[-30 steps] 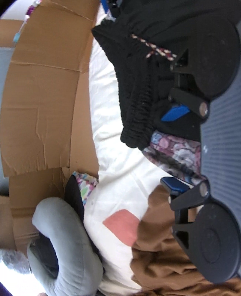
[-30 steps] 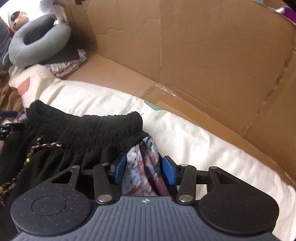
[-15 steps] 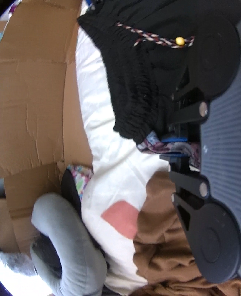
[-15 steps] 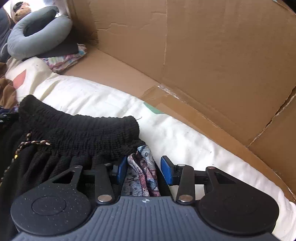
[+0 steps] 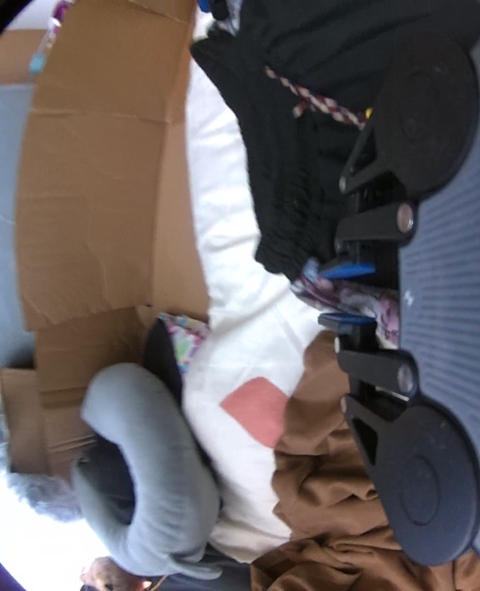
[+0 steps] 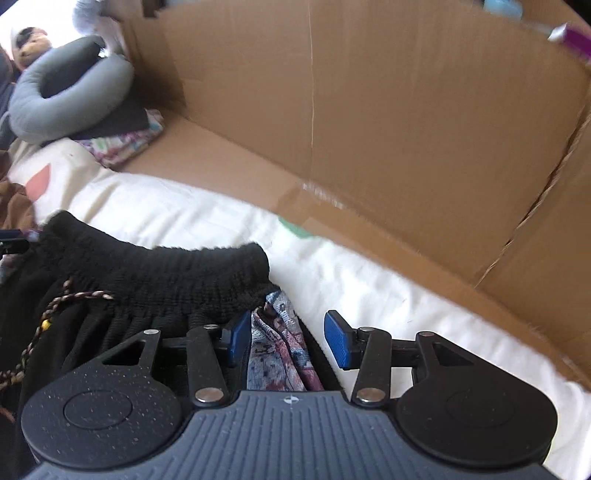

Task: Fold clothes
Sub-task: 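Grasp the waistband with both grippers and pull it straight, then open both grippers and lift them away from the waistband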

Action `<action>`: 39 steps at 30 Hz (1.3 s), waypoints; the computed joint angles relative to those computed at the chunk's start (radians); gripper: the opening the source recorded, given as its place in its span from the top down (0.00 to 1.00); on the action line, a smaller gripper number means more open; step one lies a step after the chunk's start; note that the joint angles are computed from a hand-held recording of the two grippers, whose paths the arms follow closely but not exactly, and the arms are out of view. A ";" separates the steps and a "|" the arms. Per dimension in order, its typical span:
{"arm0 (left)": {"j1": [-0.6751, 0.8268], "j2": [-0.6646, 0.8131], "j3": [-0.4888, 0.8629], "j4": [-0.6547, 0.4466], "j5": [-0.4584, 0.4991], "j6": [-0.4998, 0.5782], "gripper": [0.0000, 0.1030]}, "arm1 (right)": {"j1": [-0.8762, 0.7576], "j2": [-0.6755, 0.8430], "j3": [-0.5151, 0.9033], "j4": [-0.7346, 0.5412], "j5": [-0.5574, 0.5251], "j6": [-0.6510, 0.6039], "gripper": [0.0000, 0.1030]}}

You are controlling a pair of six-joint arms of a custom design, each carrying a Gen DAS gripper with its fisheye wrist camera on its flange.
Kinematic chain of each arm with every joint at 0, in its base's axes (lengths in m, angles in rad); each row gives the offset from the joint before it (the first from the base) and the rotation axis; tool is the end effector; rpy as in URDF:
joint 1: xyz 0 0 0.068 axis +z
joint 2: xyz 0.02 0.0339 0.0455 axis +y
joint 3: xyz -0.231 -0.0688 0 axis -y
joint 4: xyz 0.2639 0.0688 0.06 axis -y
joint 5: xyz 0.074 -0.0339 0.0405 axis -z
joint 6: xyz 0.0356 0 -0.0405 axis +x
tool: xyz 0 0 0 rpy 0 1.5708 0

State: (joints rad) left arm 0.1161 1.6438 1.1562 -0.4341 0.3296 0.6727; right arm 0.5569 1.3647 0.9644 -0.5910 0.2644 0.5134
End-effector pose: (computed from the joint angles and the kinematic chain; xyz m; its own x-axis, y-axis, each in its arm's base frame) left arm 0.3621 0.0306 0.1875 -0.5661 0.5275 -0.6334 0.5593 0.8103 0.1750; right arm 0.2583 0.1499 0.2014 -0.8096 0.0543 -0.5844 0.0103 0.9969 0.0785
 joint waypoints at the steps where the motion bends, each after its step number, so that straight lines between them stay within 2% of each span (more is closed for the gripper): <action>1: 0.002 -0.019 -0.014 0.004 0.022 -0.004 0.78 | 0.003 -0.032 -0.014 0.000 0.002 0.002 0.51; 4: -0.007 -0.043 -0.035 -0.008 0.083 -0.002 0.79 | 0.014 -0.111 -0.045 -0.006 0.009 0.012 0.62; 6: -0.026 -0.036 -0.036 -0.023 0.100 0.010 0.80 | 0.027 -0.149 -0.067 -0.005 -0.003 0.024 0.76; 7: -0.036 -0.029 -0.035 -0.030 0.107 0.015 0.81 | 0.034 -0.167 -0.079 -0.003 -0.011 0.030 0.77; 10: -0.063 0.013 -0.038 -0.010 0.111 0.007 0.80 | 0.054 -0.176 -0.115 0.027 -0.057 0.035 0.78; 14: -0.099 0.077 -0.028 0.041 0.067 -0.021 0.80 | 0.072 -0.091 -0.124 0.066 -0.068 0.035 0.78; 15: -0.106 0.100 -0.016 0.047 0.054 -0.028 0.83 | 0.071 -0.067 -0.125 0.075 -0.061 0.043 0.79; 16: -0.113 0.119 -0.007 0.054 0.037 -0.033 0.91 | 0.065 -0.047 -0.128 0.089 -0.055 0.051 0.79; 17: -0.119 0.128 -0.003 0.062 0.016 -0.031 0.92 | 0.058 -0.027 -0.131 0.104 -0.049 0.060 0.80; 19: -0.128 0.137 0.015 0.045 -0.005 -0.034 0.92 | 0.051 0.000 -0.138 0.136 -0.032 0.084 0.80; 22: -0.154 0.120 0.038 -0.004 -0.060 -0.076 0.91 | 0.057 0.037 -0.091 0.104 -0.006 0.143 0.79; 23: -0.159 0.103 0.038 -0.021 -0.069 -0.087 0.90 | 0.060 0.043 -0.072 0.083 -0.001 0.165 0.77; 24: -0.159 0.082 0.037 -0.041 -0.068 -0.096 0.84 | 0.067 0.036 -0.056 0.056 0.005 0.184 0.75; 25: -0.151 0.061 0.037 -0.065 -0.064 -0.099 0.71 | 0.079 0.016 -0.047 0.031 0.016 0.193 0.71; 27: -0.129 0.018 0.049 -0.131 -0.057 -0.097 0.61 | 0.110 -0.040 -0.035 -0.023 0.040 0.202 0.52; 30: -0.083 -0.050 0.077 -0.245 -0.046 -0.085 0.60 | 0.141 -0.107 0.007 -0.130 0.046 0.198 0.50; 34: -0.014 -0.120 0.158 -0.413 -0.034 -0.036 0.49 | 0.180 -0.171 0.107 -0.308 0.065 0.248 0.47; 36: 0.019 -0.144 0.215 -0.502 -0.024 -0.013 0.48 | 0.200 -0.191 0.174 -0.396 0.078 0.274 0.36; 39: 0.066 -0.155 0.318 -0.636 -0.008 0.016 0.42 | 0.231 -0.199 0.291 -0.529 0.099 0.310 0.32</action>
State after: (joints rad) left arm 0.1823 1.4883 1.4742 -1.0697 0.3216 0.6884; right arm 0.7879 1.1659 1.2555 -1.1197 0.3636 0.8237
